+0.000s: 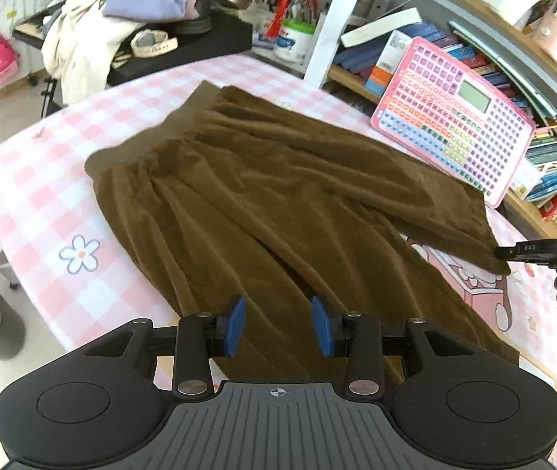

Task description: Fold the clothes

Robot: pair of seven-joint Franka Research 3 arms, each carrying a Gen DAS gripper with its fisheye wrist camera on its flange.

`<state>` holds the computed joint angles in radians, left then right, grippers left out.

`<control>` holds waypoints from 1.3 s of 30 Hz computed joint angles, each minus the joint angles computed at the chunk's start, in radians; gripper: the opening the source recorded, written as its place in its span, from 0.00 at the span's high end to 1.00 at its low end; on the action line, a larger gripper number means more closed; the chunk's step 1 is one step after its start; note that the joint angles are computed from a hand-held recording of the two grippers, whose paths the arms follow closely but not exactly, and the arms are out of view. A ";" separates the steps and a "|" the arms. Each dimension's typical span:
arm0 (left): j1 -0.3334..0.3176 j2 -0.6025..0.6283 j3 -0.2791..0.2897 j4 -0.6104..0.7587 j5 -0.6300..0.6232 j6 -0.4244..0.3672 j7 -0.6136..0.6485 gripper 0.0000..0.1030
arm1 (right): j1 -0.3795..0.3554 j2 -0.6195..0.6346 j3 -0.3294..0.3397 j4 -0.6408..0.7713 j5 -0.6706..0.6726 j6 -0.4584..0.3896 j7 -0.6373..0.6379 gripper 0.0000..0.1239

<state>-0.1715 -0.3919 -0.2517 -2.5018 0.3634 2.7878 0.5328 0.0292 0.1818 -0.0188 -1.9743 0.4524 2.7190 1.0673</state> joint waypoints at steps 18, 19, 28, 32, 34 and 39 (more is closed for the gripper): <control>0.108 0.025 0.142 -0.041 -0.023 0.142 0.154 0.63 | 0.001 -0.640 0.081 -0.622 -0.109 0.057 0.362 0.64; 0.100 0.035 0.167 -0.038 -0.056 0.141 0.181 0.63 | -0.003 -0.680 0.103 -0.657 -0.129 0.051 0.416 0.64; -0.148 0.089 0.476 -0.033 -0.591 0.172 0.606 0.60 | -0.057 -0.922 0.344 -0.804 -0.321 -0.081 0.891 0.64; -0.355 0.083 0.683 -0.020 -0.954 0.164 0.872 0.52 | -0.062 -0.993 0.446 -0.815 -0.394 -0.189 1.086 0.64; -0.403 0.109 0.737 0.010 -1.076 0.136 0.962 0.52 | -0.058 -1.011 0.487 -0.823 -0.419 -0.223 1.177 0.65; -0.445 0.201 0.769 0.103 -1.288 0.126 1.118 0.79 | -0.057 -1.035 0.556 -0.833 -0.478 -0.248 1.380 0.67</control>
